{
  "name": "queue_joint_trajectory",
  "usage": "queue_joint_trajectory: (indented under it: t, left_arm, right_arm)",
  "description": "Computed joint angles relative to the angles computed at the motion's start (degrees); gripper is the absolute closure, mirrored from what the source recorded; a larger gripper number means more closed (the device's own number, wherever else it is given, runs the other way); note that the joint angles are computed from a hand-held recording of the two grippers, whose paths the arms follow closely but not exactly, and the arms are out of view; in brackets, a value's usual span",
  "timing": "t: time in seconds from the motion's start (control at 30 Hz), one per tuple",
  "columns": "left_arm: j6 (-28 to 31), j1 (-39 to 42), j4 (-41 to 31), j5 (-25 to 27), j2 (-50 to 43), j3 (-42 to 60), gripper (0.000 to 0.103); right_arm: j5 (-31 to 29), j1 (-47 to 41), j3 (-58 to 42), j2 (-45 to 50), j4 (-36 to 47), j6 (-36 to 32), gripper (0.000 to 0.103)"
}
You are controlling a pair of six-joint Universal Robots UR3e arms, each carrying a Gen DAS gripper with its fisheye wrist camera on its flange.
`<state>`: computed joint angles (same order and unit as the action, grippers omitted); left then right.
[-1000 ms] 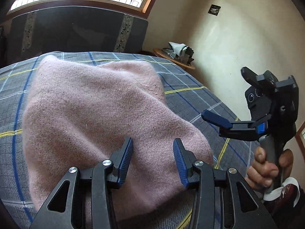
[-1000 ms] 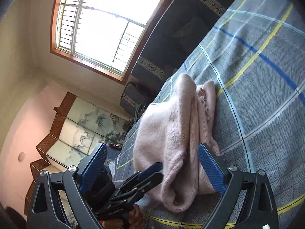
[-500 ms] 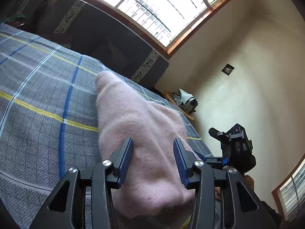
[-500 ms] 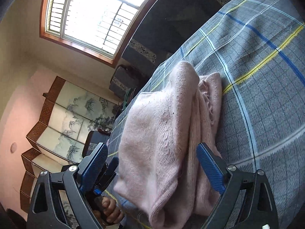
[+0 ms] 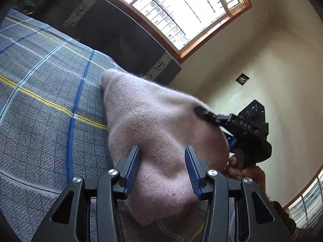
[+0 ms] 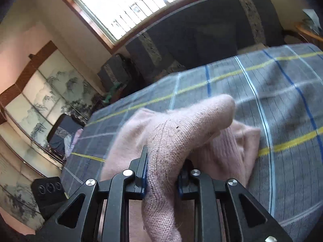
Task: Fold small clothes
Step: 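Fold the bundle end over with the right gripper while the left gripper presses it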
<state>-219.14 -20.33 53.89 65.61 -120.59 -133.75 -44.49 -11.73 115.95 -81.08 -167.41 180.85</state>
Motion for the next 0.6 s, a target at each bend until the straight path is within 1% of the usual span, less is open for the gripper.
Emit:
queue_joint_trajectory:
  t: [0.03, 0.07, 0.1, 0.17, 0.2, 0.23, 0.3, 0.33, 0.37, 0.4, 0.43, 0.47, 0.5, 0.57, 0.6]
  left_arm:
    - [0.00, 0.11, 0.00, -0.56, -0.25, 0.19, 0.056]
    - [0.07, 0.13, -0.33, -0.90, -0.40, 0.41, 0.056]
    - [0.18, 0.00, -0.92, -0.85, -0.35, 0.61, 0.056]
    - [0.14, 0.36, -0.42, -1.76, -0.55, 0.52, 0.056]
    - [0.22, 0.20, -0.42, -1.57, -0.54, 0.56, 0.056]
    - [0.50, 0.14, -1.09, -1.47, -0.43, 0.93, 0.056]
    - [0.99, -0.38, -2.39, -0.98, -0.14, 1.45, 0.056]
    - [1.11, -0.61, -2.66, -0.67, -0.04, 1.57, 0.056]
    - [1.13, -0.67, -2.69, -0.45, 0.05, 1.49, 0.056]
    - [0.97, -0.69, -2.59, -0.28, 0.02, 1.42, 0.056]
    - [0.81, -0.54, -2.58, -0.27, -0.03, 1.40, 0.056]
    - [0.72, -0.33, -2.43, -0.36, -0.01, 1.27, 0.056]
    - [0.74, -0.32, -2.04, -0.33, -0.02, 1.12, 0.056]
    - [1.05, -0.71, -1.57, 0.20, 0.25, 0.95, 0.056]
    - [1.30, -0.93, -1.50, 0.41, 0.35, 0.96, 0.056]
  right_arm:
    - [1.54, -0.73, 0.22, -0.30, -2.61, 0.26, 0.083]
    - [2.30, -1.31, -0.30, -0.27, -2.68, -0.40, 0.083]
    - [2.08, -1.55, -1.58, 0.65, -0.61, -1.11, 0.083]
    - [-1.33, -2.01, -3.68, 3.61, 6.59, -1.10, 0.083]
    - [-2.14, -2.81, -2.70, 4.92, 7.72, -0.82, 0.083]
    - [-1.35, -4.24, -0.61, 6.05, 6.41, -0.42, 0.083]
    - [7.95, -9.48, 4.37, 9.18, 1.88, 0.31, 0.082]
    - [10.34, -10.77, 4.98, 10.07, 1.80, 0.60, 0.082]
    - [11.63, -11.35, 5.21, 10.33, 2.16, 0.60, 0.077]
    - [12.69, -11.65, 5.22, 9.85, 3.76, -0.34, 0.073]
    - [13.34, -11.95, 5.08, 8.73, 6.45, -1.93, 0.071]
    - [13.37, -12.41, 5.49, 6.87, 9.09, -3.65, 0.066]
    - [13.01, -13.20, 6.57, 4.26, 11.24, -5.13, 0.061]
    - [13.49, -14.89, 10.65, -2.23, 14.90, -8.73, 0.055]
    - [14.34, -16.81, 13.30, -6.38, 19.27, -12.79, 0.054]
